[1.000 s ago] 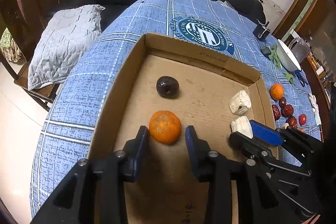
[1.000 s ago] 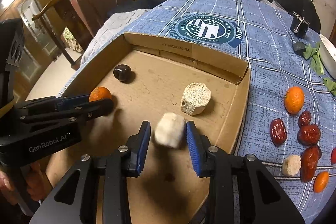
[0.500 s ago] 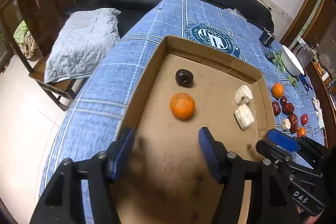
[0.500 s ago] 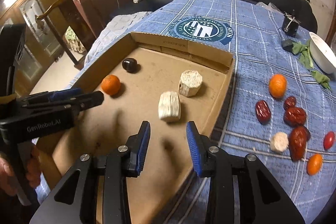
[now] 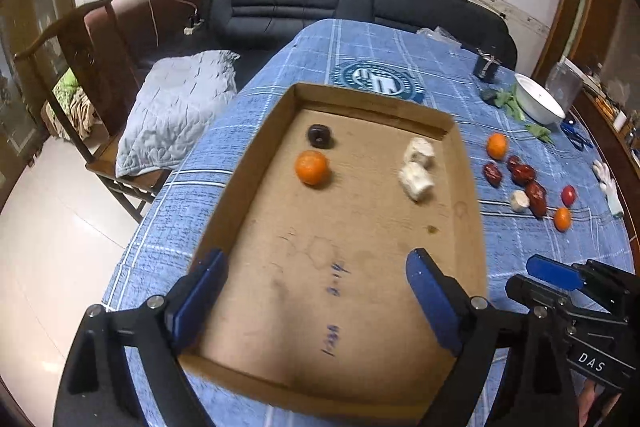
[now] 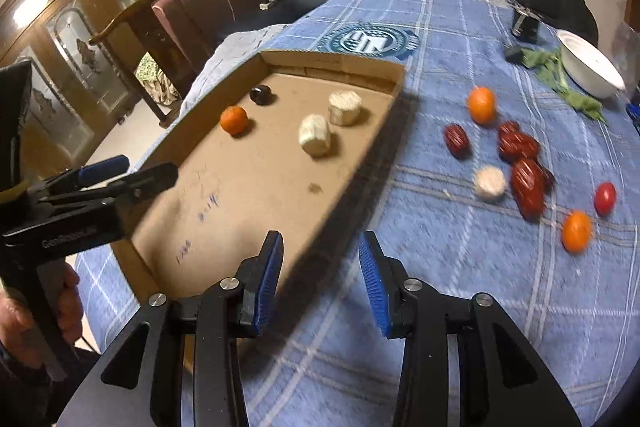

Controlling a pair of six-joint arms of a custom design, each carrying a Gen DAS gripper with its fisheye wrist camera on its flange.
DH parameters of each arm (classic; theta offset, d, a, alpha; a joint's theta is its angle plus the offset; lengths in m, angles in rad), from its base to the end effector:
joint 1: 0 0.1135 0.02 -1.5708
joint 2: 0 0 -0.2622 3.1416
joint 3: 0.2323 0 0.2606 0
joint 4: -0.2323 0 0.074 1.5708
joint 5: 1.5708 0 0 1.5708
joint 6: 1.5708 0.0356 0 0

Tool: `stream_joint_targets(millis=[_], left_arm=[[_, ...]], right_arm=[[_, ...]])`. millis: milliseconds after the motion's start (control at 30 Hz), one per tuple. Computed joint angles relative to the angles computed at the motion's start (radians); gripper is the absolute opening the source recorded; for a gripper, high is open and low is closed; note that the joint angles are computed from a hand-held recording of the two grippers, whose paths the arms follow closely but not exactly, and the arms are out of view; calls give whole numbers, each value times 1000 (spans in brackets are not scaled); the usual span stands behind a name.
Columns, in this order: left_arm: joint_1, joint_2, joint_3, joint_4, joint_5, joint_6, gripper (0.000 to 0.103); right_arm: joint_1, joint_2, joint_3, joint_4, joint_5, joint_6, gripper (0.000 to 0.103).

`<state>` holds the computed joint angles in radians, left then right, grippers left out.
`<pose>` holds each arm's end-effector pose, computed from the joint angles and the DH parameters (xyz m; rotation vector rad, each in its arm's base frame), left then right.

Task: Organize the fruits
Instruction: 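Move both tools back toward the remaining fruits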

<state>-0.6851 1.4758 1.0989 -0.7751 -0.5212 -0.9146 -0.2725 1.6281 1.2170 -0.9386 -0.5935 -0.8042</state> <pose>0.2402 -0.1734 0.2412 -0.4241 2.4508 0.0829 0.3079 -0.0654 0.2279 -0.7688 2.4872 0.5350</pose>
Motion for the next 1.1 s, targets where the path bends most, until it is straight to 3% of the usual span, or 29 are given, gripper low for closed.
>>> stream_joint_targets(millis=[433,700,767,800,833,1100], left_arm=[[-165,210,263,-79,-9,-71,96],[-222,400,494,-161,4,-55,96],[-230,439,542,-181,13,-57,96],[-234,460,568,-196,15,-59,96],[-236,475,584,-204,19,-61,96],[-245,570,699,-263,45,-73,96]], right_arm=[[-300,158,166,-160,-10,-225,42],[-400,385,451,-187,10,-199,43],[-400,457,551,-192,21,-167,48],[-398,481,587,-198,22,-154,58],[-394,509,627,-201,21,-138,61],[-318,615,746,-217,-6,-136,61]])
